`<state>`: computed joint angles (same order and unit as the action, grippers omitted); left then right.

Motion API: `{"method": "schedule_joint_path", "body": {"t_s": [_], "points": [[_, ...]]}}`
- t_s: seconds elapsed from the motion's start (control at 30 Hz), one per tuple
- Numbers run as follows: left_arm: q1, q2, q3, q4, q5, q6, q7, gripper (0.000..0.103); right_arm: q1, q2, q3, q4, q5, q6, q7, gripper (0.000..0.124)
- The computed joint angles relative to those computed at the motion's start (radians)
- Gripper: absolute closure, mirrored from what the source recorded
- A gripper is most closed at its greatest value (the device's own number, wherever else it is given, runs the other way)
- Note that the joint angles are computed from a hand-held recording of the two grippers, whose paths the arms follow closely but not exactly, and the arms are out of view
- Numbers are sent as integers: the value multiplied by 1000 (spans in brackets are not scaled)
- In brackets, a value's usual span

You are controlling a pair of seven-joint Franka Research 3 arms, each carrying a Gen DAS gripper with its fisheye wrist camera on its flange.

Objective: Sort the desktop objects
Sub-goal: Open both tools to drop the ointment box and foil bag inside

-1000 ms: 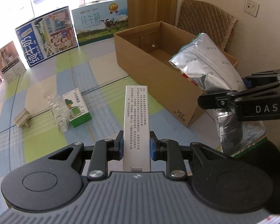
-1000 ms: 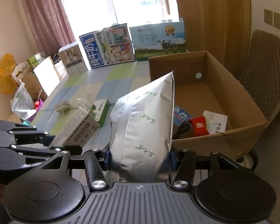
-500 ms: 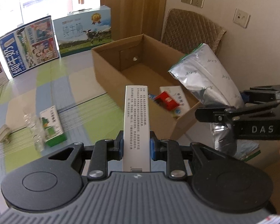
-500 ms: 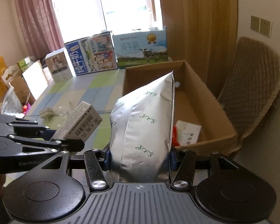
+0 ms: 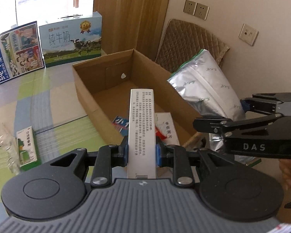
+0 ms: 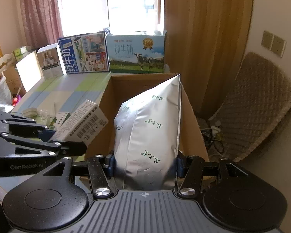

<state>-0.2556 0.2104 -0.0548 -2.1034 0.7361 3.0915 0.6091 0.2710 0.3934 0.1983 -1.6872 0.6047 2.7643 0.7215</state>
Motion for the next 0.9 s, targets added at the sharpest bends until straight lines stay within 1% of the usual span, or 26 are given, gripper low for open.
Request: {"method": "schedule_joint_path", "body": {"t_s": [0.13,0.33,0.6,0.7,0.8,0.9], "points": [[1,40,-9,47,-37,3,10,81,13,49,-23,75,-59,-36,20,71],[10,94,-21,103,-121,11,59,81,23,127,-38,195,-132,-86,52,71],[-17,149,14,159,-183,17,76,81,38,230,-52,349,-217,-155,79,71],[-41,169,43,176,-193,26,53,81,47,265,-60,398,-244,-172,93,71],[-42,191,47,193,-211,32,48,81,54,298,-67,444,-268,-189,106,71],[-31,210,36,208,-232,33,62,81,54,326,-66,484,-279,-208,116,71]]}}
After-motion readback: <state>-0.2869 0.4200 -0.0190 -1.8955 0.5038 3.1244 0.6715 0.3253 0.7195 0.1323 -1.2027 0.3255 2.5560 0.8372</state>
